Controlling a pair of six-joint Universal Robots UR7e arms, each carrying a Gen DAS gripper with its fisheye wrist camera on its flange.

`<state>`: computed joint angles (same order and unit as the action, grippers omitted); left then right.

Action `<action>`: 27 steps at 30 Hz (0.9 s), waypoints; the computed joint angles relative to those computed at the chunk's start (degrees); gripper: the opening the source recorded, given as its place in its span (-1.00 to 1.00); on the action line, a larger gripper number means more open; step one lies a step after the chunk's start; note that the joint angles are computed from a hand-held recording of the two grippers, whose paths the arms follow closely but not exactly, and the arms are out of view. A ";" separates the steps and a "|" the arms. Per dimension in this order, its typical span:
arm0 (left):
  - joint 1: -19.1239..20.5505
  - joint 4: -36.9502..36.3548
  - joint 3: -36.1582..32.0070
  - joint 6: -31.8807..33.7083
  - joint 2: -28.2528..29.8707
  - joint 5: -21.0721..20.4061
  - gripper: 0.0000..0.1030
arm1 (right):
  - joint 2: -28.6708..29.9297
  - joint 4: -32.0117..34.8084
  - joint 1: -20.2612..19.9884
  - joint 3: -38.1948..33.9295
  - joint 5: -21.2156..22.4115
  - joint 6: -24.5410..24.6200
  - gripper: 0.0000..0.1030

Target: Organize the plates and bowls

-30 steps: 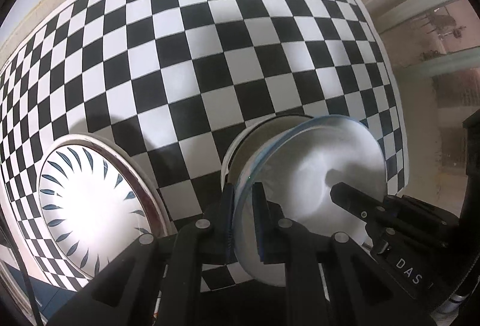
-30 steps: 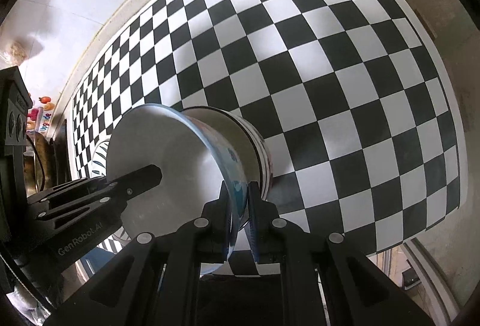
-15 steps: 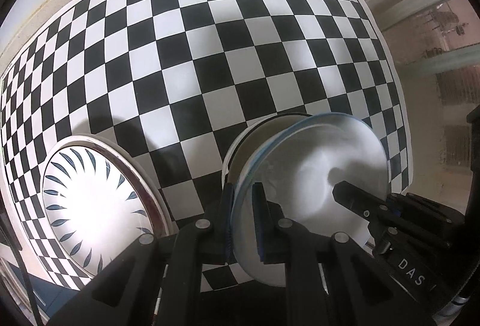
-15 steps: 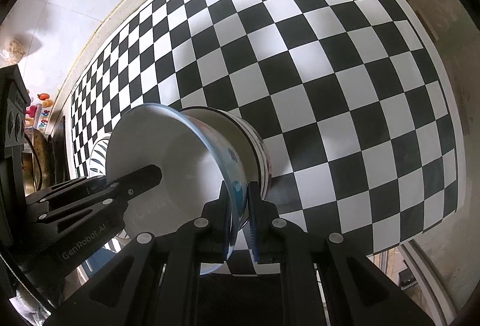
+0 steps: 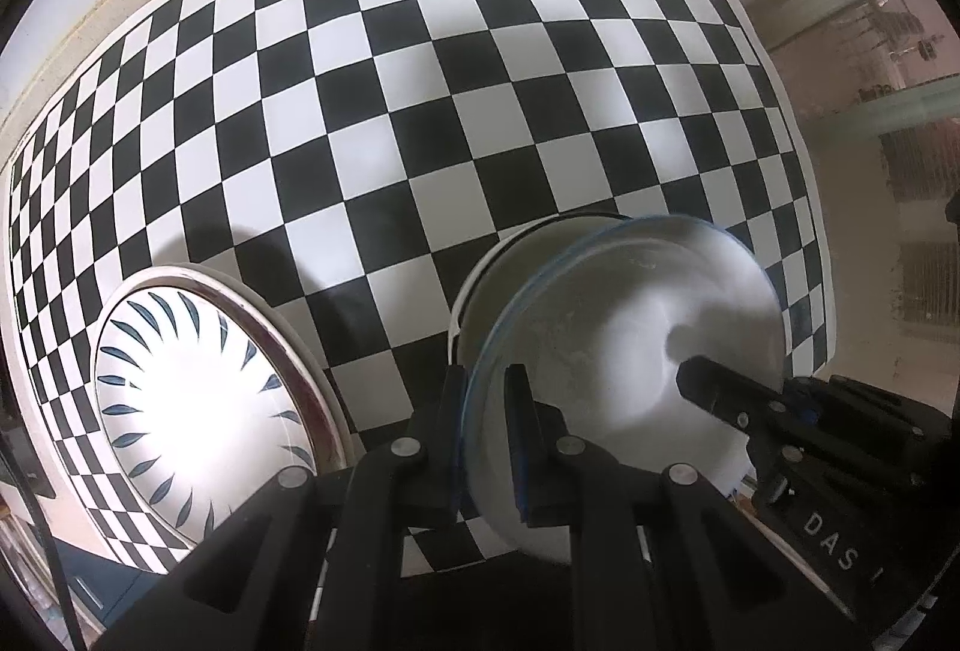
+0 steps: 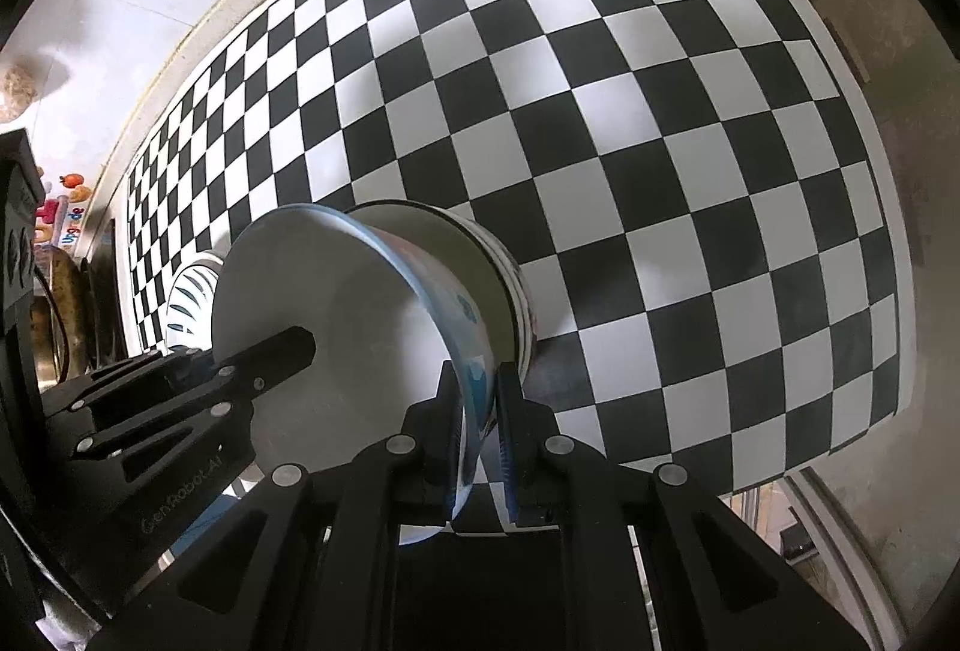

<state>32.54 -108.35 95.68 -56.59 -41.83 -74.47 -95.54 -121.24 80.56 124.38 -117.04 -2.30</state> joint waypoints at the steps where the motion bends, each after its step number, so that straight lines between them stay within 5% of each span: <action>1: -0.09 0.76 -0.43 -0.06 0.20 0.29 -0.80 | 0.18 -0.12 0.11 -0.03 -0.35 0.24 -0.71; 27: -2.91 2.08 0.95 -1.81 -2.03 2.97 -0.79 | -2.35 -2.47 4.06 2.54 -5.18 -1.73 -0.70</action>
